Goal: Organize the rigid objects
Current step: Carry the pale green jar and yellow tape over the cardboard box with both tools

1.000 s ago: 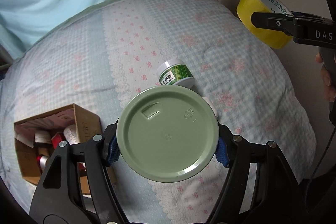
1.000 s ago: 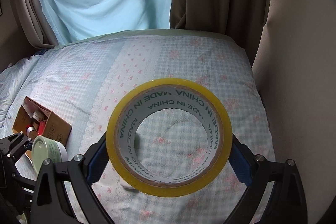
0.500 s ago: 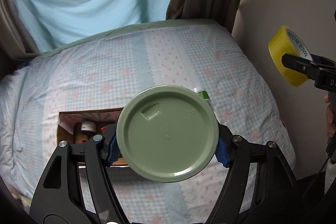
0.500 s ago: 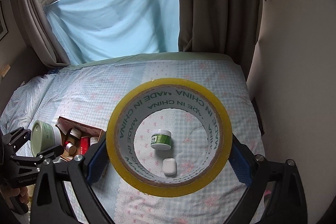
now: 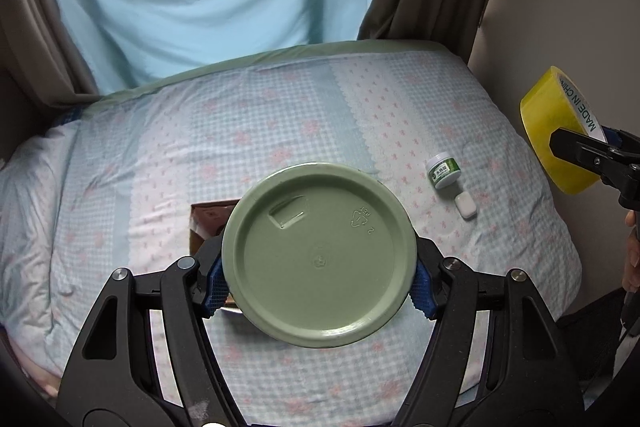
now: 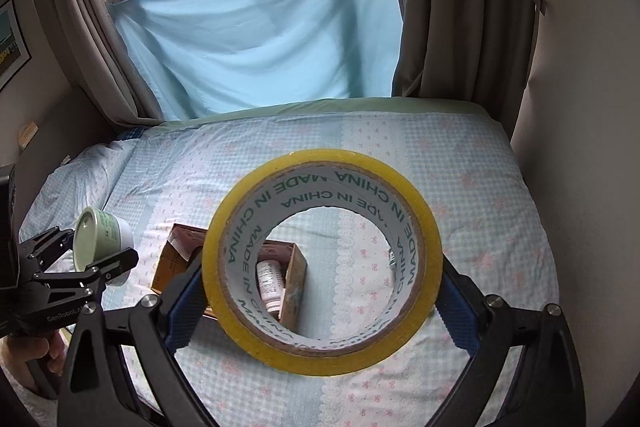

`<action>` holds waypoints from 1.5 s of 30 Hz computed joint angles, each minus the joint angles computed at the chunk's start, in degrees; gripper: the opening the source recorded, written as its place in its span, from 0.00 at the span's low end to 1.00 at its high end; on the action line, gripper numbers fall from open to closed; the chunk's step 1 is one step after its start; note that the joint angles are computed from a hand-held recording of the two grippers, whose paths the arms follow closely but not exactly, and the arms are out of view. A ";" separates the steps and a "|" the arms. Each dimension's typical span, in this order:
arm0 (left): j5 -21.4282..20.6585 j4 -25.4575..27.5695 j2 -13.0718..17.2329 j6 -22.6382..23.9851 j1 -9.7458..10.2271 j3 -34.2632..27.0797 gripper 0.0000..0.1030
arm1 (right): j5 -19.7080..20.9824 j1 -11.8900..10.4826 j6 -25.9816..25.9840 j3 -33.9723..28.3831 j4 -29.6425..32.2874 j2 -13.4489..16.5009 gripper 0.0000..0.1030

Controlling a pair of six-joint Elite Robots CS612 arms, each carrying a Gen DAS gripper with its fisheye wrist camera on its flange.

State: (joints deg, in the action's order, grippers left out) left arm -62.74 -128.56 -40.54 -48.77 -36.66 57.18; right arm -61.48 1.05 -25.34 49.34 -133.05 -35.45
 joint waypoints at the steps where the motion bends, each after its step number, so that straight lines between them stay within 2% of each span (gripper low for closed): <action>1: -0.22 -0.83 -0.90 1.22 0.35 1.82 0.66 | -0.05 0.57 1.12 1.09 -0.38 -0.54 0.94; 6: -2.59 -6.32 -4.83 6.08 2.27 10.01 0.66 | -2.71 3.84 5.98 3.75 -1.18 -1.59 0.94; 10: -5.99 -9.31 -6.28 8.77 3.98 13.90 0.66 | -3.97 5.89 10.98 4.28 -1.17 -1.52 0.94; 14: -8.87 -11.13 -6.30 9.50 5.44 15.89 0.66 | -5.08 7.60 13.06 3.12 0.87 -0.62 0.94; 19: -11.73 -12.16 -4.70 9.21 7.01 15.89 0.66 | -6.29 9.48 13.64 -0.76 6.20 1.90 0.94; 27: -16.19 -8.24 -0.60 8.49 9.07 12.72 0.66 | -6.73 11.13 13.23 -13.26 19.22 10.32 0.94; 35: -21.08 -2.42 4.52 9.43 10.68 7.87 0.66 | -8.86 11.97 13.66 -31.40 34.78 21.83 0.94; 38: -22.99 0.24 6.40 10.40 10.96 5.88 0.66 | -10.53 12.37 12.25 -38.11 39.33 25.94 0.94; 41: -24.65 3.41 8.21 11.73 11.11 3.65 0.66 | -15.02 13.23 7.35 -41.36 39.74 28.35 0.94; 45: -25.92 6.47 10.10 14.72 11.14 1.31 0.65 | -19.03 14.00 -0.76 -37.60 35.89 27.55 0.94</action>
State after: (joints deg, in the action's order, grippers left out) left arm -88.66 -122.09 -30.44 -34.05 -25.52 58.49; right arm -80.51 15.05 -26.10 11.74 -97.15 -7.90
